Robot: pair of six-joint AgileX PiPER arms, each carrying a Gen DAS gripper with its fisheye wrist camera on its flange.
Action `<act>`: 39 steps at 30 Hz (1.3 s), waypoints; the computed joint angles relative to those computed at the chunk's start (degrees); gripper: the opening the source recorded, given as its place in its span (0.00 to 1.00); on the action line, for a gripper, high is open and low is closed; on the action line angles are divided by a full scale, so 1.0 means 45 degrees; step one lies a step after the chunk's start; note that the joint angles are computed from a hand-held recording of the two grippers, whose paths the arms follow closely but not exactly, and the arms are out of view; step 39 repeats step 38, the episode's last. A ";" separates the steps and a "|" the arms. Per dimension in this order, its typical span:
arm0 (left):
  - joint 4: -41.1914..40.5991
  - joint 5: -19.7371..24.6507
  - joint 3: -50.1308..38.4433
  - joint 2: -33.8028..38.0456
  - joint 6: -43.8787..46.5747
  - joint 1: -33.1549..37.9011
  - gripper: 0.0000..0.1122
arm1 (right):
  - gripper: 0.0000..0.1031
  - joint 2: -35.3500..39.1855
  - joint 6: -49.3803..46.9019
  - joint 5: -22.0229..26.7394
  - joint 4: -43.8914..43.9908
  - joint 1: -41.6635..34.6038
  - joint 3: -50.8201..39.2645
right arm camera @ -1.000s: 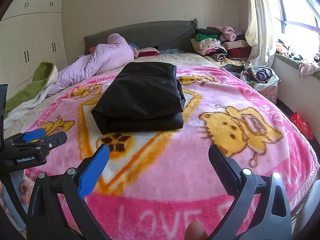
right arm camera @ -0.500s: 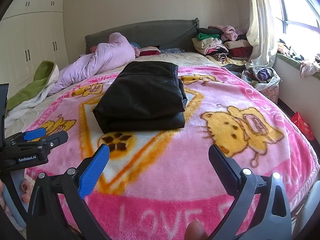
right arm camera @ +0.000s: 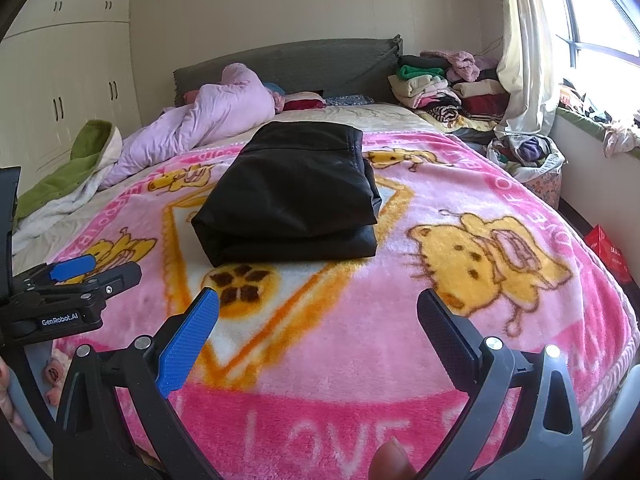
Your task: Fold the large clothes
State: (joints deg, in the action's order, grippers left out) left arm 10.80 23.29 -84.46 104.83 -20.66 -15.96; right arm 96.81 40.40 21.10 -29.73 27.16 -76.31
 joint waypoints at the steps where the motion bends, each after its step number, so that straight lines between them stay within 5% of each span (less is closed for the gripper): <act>1: 0.0052 0.0001 -0.0004 0.0004 -0.0061 -0.0003 0.84 | 0.96 -0.0012 0.0146 -0.0046 -0.0114 -0.0019 0.0049; 20: 0.0669 0.0041 -0.0061 0.0007 -0.0621 -0.0016 0.84 | 0.96 -0.0325 0.1271 0.0063 -0.0980 -0.0246 0.0461; 25: 0.1025 0.0102 -0.0074 -0.0025 -0.1010 -0.0089 0.84 | 0.96 -0.1115 0.3937 0.0492 -0.3088 -0.0831 0.1484; 30: -0.0349 0.1010 -0.1256 0.0370 -0.0165 0.0704 0.84 | 0.96 -0.2662 0.6061 0.1428 -0.4015 -0.3486 0.3363; 33: -0.2774 0.3329 -0.4388 0.1785 0.1959 0.2418 0.84 | 0.96 -0.3292 0.6414 0.1575 -0.4417 -0.6759 0.4542; 37: -0.2249 0.5664 -0.9480 0.4696 0.1605 0.4365 0.84 | 0.96 -0.1905 0.5584 0.2098 -0.4146 -1.1536 0.4022; 39: -0.1655 0.5763 -1.0753 0.5591 0.1322 0.4886 0.84 | 0.96 -0.1182 0.5532 0.2405 -0.4053 -1.2809 0.3454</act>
